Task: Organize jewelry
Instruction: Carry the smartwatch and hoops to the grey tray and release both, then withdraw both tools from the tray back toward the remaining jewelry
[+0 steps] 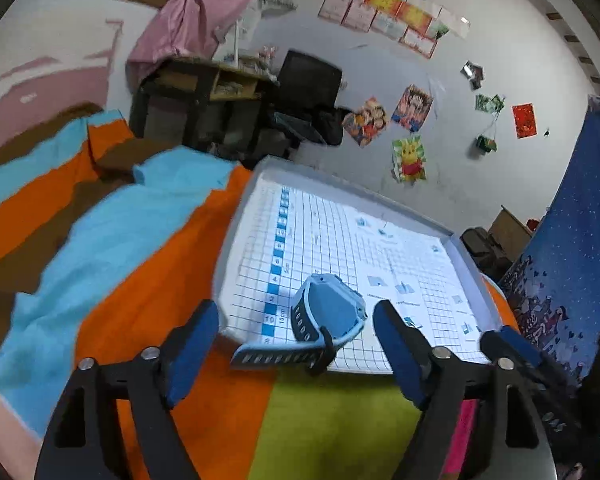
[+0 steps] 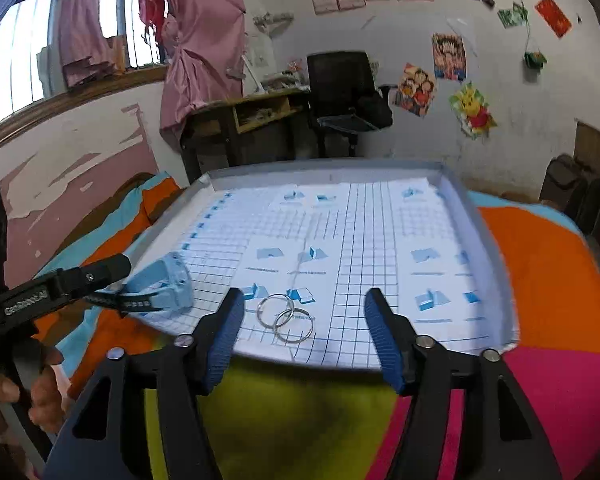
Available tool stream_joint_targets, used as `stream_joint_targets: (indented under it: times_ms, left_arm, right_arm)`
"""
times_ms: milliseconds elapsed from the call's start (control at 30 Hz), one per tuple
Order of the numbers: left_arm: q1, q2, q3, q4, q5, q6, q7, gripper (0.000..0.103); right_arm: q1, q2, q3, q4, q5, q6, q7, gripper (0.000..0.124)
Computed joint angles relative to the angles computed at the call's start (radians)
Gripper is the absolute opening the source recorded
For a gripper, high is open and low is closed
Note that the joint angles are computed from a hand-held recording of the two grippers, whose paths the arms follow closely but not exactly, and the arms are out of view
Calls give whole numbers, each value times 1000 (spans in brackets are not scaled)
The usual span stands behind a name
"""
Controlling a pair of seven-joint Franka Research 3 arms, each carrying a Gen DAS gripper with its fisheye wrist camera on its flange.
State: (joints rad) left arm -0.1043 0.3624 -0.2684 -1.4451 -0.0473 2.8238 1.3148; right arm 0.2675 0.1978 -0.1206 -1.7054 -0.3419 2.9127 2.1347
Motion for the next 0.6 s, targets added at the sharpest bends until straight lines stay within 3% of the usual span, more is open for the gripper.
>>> stream_joint_targets:
  times_ms: [67, 267, 433, 600]
  left_arm:
    - [-1, -60, 14, -83, 13, 64, -17, 94]
    - [17, -270, 27, -344, 18, 223, -25, 103]
    - [-35, -464, 79, -564, -94, 320, 104, 103]
    - [-135, -618, 171, -722, -77, 357, 131, 103]
  right_arm:
    - [25, -47, -25, -46, -76, 25, 64, 71]
    - [-2, -210, 12, -187, -302, 69, 270, 94]
    - [-94, -375, 110, -332, -471, 104, 475, 102]
    - [-215, -543, 243, -469, -563, 110, 613, 102]
